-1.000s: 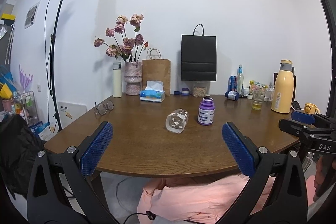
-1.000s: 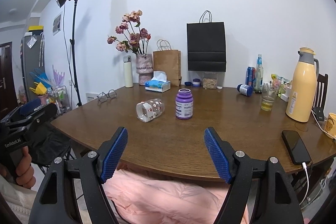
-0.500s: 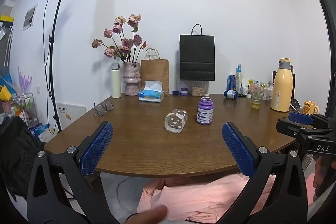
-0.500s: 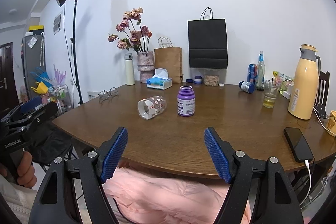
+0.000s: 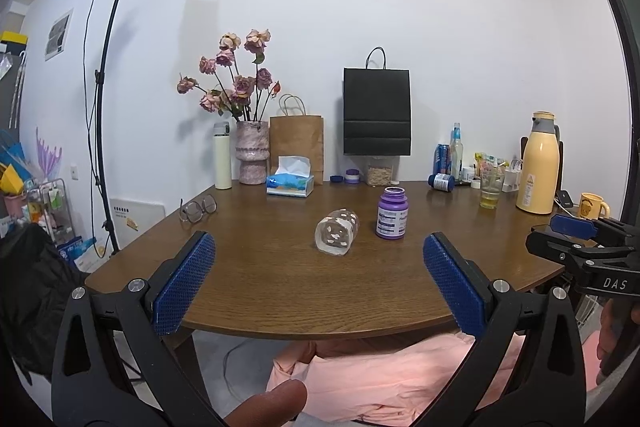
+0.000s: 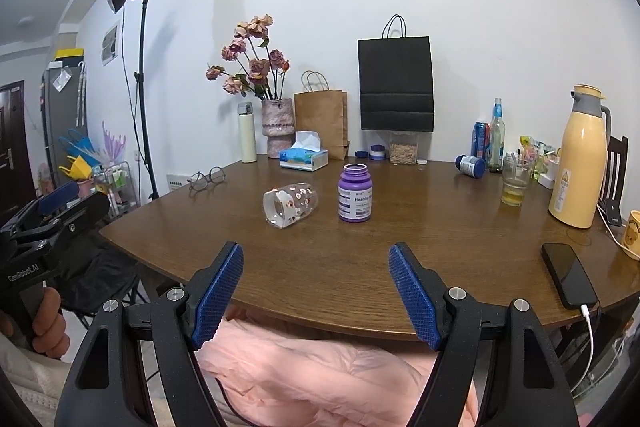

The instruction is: Flip cup upright

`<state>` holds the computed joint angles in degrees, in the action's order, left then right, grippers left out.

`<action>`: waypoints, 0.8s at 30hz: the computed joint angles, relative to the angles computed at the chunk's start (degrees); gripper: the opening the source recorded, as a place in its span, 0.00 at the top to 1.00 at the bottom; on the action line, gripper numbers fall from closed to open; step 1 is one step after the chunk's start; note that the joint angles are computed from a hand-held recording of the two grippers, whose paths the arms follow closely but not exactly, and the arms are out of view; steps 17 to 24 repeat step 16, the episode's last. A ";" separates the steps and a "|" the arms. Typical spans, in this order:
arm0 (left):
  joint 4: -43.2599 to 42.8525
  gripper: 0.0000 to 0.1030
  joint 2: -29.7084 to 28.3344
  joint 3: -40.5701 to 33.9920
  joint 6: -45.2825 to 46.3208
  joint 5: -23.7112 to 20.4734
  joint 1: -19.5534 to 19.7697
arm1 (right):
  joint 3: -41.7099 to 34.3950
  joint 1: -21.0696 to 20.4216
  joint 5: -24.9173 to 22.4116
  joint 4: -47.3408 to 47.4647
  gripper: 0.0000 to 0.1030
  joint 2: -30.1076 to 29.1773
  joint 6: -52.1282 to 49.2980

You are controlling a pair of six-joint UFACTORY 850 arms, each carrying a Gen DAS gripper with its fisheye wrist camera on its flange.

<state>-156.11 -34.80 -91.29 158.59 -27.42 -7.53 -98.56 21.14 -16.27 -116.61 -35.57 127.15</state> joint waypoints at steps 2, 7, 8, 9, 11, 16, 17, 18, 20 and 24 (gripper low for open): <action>0.01 0.00 0.01 0.04 0.05 -0.04 0.00 | 0.06 0.02 -0.06 0.00 0.22 0.04 -0.02; -0.21 0.00 0.02 0.05 0.21 -0.06 -0.04 | -0.08 0.00 -0.03 -0.08 0.22 -0.08 0.00; -0.21 0.00 0.02 0.05 0.21 -0.06 -0.04 | -0.12 0.02 -0.01 0.24 0.22 -0.09 -0.27; -0.21 0.00 0.02 0.05 0.21 -0.06 -0.04 | -0.12 0.03 -0.09 0.11 0.22 -0.09 -0.17; -0.41 0.00 0.01 0.05 0.34 -0.07 -0.06 | -0.13 -0.02 0.02 -0.01 0.22 -0.10 -0.10; 0.58 0.00 -0.18 -0.48 -0.57 0.39 0.08 | -0.15 0.03 -0.04 0.15 0.22 -0.12 -0.14; 0.58 0.00 -0.18 -0.48 -0.57 0.39 0.08 | -0.15 0.03 -0.04 0.15 0.22 -0.12 -0.14; 0.58 0.00 -0.18 -0.48 -0.57 0.39 0.08 | -0.15 0.03 -0.04 0.15 0.22 -0.12 -0.14; 0.58 0.00 -0.18 -0.48 -0.57 0.39 0.08 | -0.15 0.03 -0.04 0.15 0.22 -0.12 -0.14; 0.58 0.00 -0.18 -0.48 -0.57 0.39 0.08 | -0.15 0.03 -0.04 0.15 0.22 -0.12 -0.14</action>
